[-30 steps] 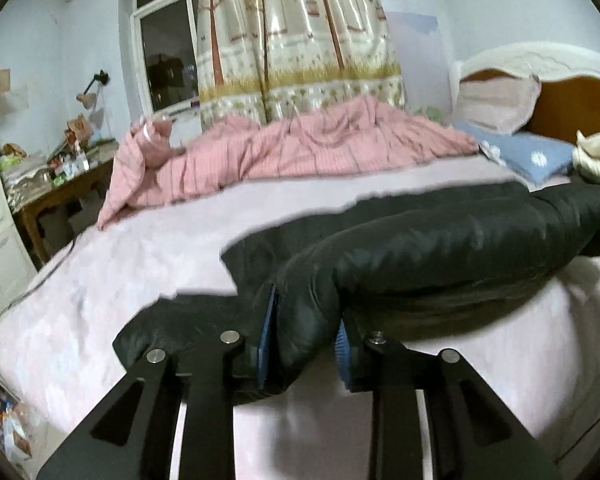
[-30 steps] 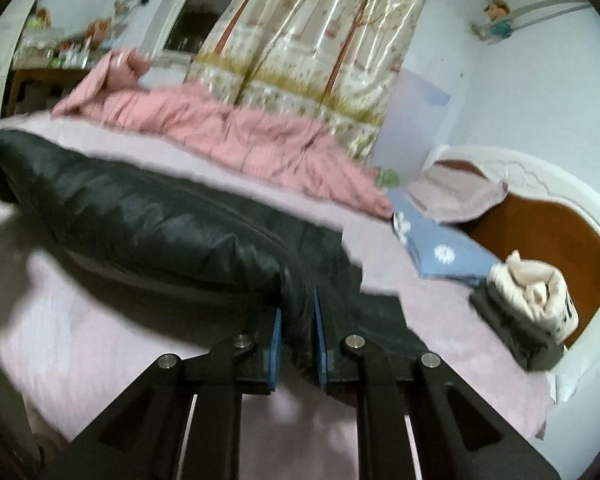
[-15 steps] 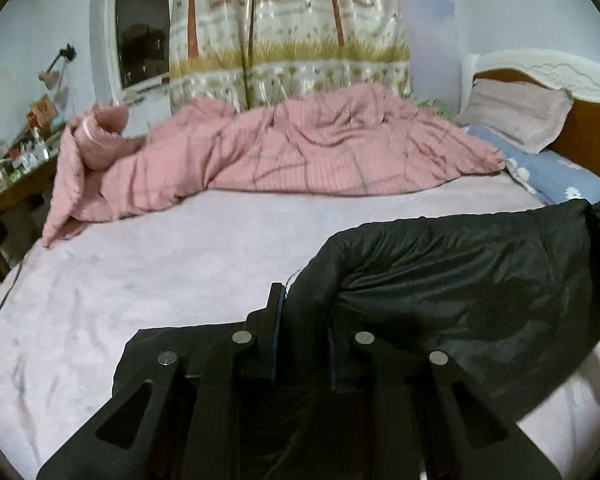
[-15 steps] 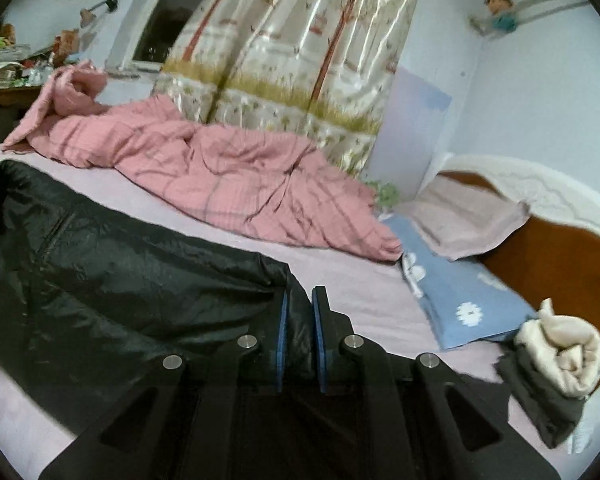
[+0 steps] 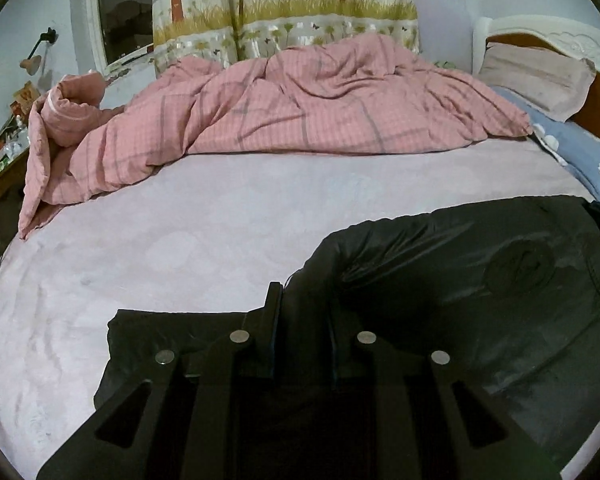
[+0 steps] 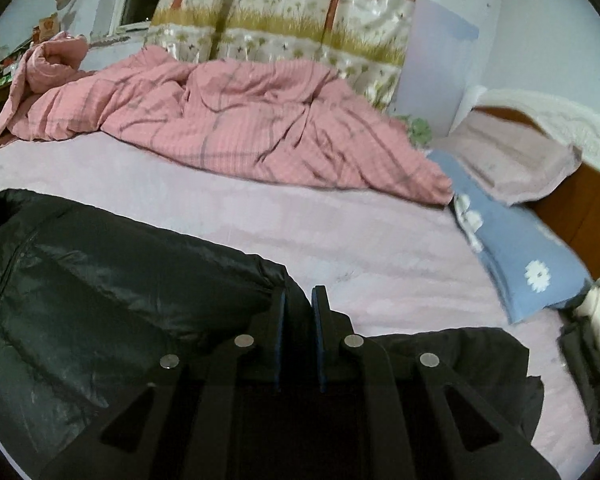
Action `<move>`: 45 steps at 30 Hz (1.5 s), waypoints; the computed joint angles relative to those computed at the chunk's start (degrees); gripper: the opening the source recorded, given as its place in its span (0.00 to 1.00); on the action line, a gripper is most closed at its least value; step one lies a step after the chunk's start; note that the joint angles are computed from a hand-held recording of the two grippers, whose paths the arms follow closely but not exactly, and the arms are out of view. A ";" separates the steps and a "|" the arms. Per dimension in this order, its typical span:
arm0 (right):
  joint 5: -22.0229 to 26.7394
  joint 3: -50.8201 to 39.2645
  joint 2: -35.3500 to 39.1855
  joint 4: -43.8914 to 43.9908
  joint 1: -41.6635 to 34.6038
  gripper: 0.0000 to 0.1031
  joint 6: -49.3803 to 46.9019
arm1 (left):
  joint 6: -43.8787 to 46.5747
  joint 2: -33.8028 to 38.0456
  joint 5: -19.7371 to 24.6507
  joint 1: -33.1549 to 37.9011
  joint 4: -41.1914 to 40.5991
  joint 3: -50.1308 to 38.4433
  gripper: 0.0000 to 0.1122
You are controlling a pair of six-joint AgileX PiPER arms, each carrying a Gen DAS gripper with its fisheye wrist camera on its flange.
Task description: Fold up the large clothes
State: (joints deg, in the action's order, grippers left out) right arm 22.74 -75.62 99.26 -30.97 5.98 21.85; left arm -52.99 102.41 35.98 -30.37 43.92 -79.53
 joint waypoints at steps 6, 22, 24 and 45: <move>-0.04 0.42 -3.17 24.27 -4.61 0.17 -20.03 | -4.08 -3.97 2.23 -1.00 3.72 1.34 0.44; 1.00 30.08 -35.57 98.37 -25.09 0.85 -85.99 | -25.89 -28.96 1.63 -8.54 23.34 23.05 0.91; 3.82 33.84 -36.81 100.58 -27.89 0.85 -89.98 | -25.60 -27.71 2.07 -8.01 22.45 24.55 0.91; 11.62 32.60 -17.21 106.20 -38.39 0.79 -92.10 | -36.62 -22.72 -14.84 3.11 23.63 34.53 0.81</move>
